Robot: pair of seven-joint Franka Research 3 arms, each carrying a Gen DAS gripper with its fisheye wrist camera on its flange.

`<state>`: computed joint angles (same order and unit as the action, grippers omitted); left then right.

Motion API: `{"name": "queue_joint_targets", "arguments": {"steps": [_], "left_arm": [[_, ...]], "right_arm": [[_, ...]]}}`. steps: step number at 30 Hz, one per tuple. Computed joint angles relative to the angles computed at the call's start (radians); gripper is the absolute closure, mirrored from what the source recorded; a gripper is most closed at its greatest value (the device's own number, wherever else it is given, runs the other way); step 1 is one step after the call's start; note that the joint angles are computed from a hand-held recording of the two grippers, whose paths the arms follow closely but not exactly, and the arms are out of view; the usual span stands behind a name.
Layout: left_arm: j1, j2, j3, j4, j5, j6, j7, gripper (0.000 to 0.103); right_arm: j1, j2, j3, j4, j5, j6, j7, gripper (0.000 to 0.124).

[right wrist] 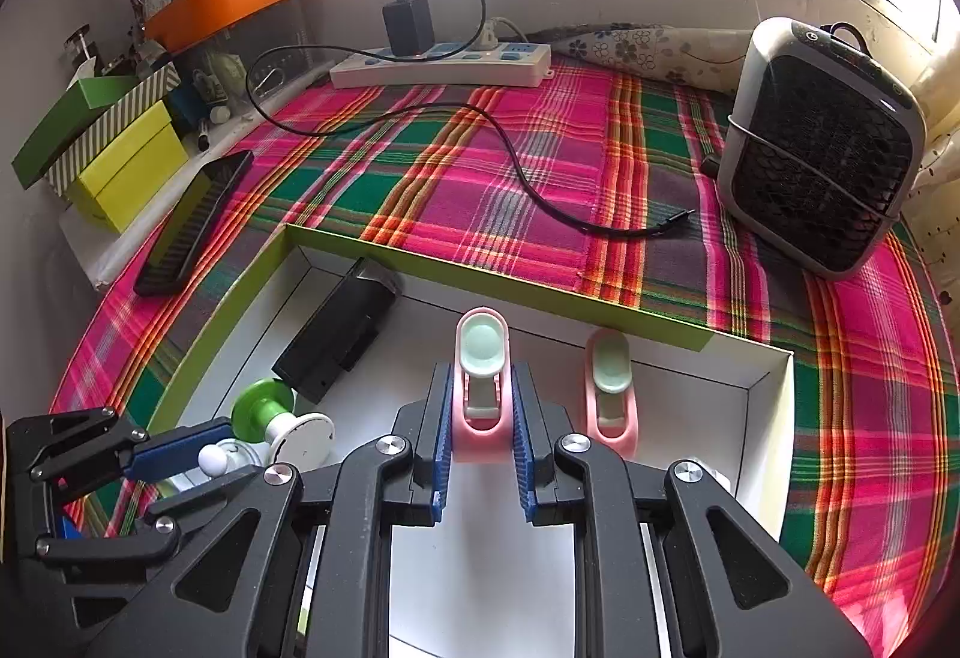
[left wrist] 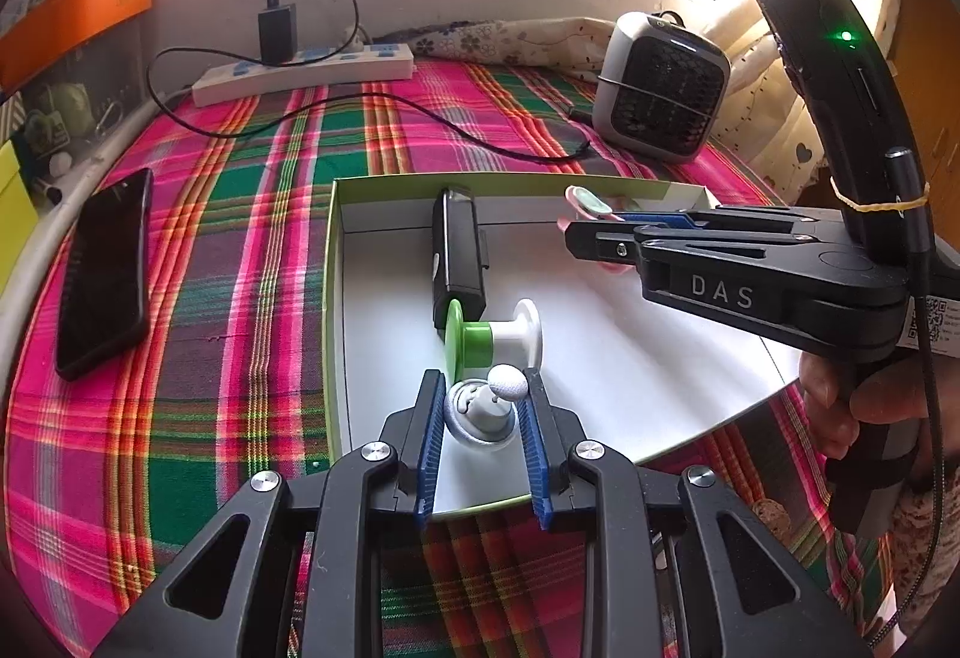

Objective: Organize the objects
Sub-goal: 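Lower and open the left gripper on the knob while the right gripper releases the pink clip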

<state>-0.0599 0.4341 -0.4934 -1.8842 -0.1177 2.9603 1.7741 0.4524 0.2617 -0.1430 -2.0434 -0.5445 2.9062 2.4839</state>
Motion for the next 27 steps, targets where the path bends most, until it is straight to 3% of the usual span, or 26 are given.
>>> {"name": "queue_joint_targets", "arguments": {"steps": [2,6,11,27], "left_arm": [[0.002,0.002,-0.001,0.001,0.000,0.000,0.002,0.081],[-0.052,-0.004,0.060,0.006,0.053,0.006,-0.049,0.081],[-0.023,0.007,0.027,0.011,0.049,0.006,-0.034,0.081],[-0.028,0.010,0.033,0.017,0.065,0.001,-0.049,0.080]], "right_arm": [[0.000,0.010,-0.001,0.012,0.004,-0.006,-0.002,0.106],[-0.007,0.030,0.011,0.035,0.036,-0.024,-0.040,0.106],[-0.006,0.039,0.012,0.045,0.064,-0.039,-0.067,0.106],[0.005,0.053,0.009,0.071,0.071,-0.085,-0.072,0.106]]}}
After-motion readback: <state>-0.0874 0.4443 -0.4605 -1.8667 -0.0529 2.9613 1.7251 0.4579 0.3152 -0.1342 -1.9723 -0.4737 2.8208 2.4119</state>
